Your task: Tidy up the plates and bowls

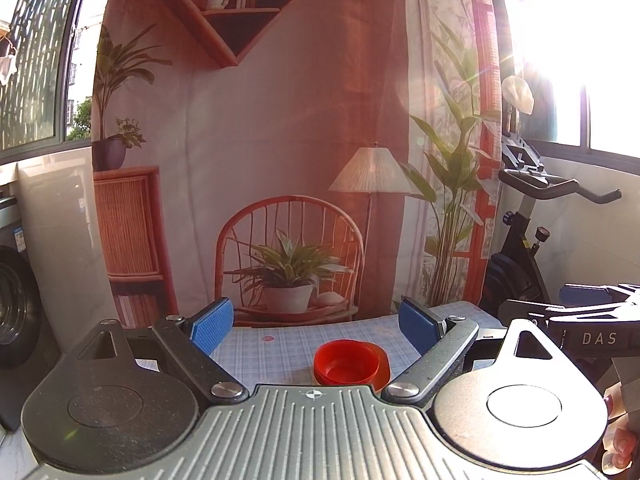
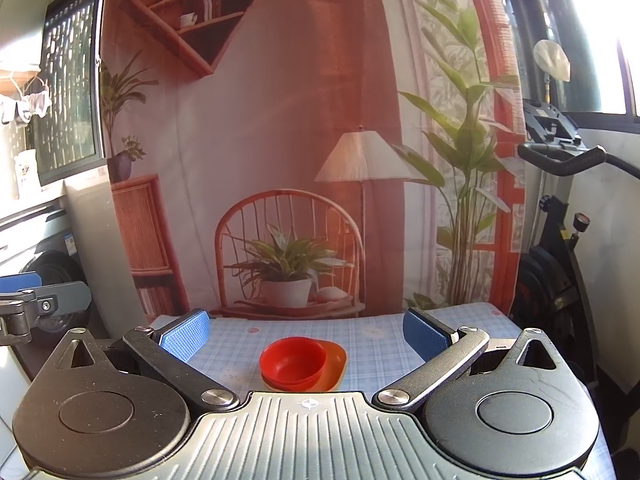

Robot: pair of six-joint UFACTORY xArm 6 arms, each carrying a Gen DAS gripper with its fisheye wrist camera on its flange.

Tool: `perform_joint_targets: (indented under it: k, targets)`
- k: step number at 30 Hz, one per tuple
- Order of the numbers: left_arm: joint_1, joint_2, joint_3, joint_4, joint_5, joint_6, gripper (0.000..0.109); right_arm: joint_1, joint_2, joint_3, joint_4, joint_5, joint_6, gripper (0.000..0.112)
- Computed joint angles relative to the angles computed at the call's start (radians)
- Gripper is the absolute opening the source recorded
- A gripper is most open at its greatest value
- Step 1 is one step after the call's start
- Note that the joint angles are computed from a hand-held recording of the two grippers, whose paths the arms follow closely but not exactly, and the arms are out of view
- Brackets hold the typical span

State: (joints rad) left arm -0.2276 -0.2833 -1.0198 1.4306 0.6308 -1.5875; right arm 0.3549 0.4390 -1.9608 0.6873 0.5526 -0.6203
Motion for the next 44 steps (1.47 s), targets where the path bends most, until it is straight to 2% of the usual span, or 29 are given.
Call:
perform_joint_targets:
  k: [26, 44]
  targets:
    - [-0.010, -0.005, 0.003, 0.002, 0.021, -0.012, 0.091, -0.005, -0.006, 0.003, 0.007, -0.003, -0.005, 0.103]
    - [-0.042, -0.003, 0.002, 0.010, 0.073, -0.041, 0.091, -0.007, -0.013, 0.012, 0.011, -0.006, -0.010, 0.103]
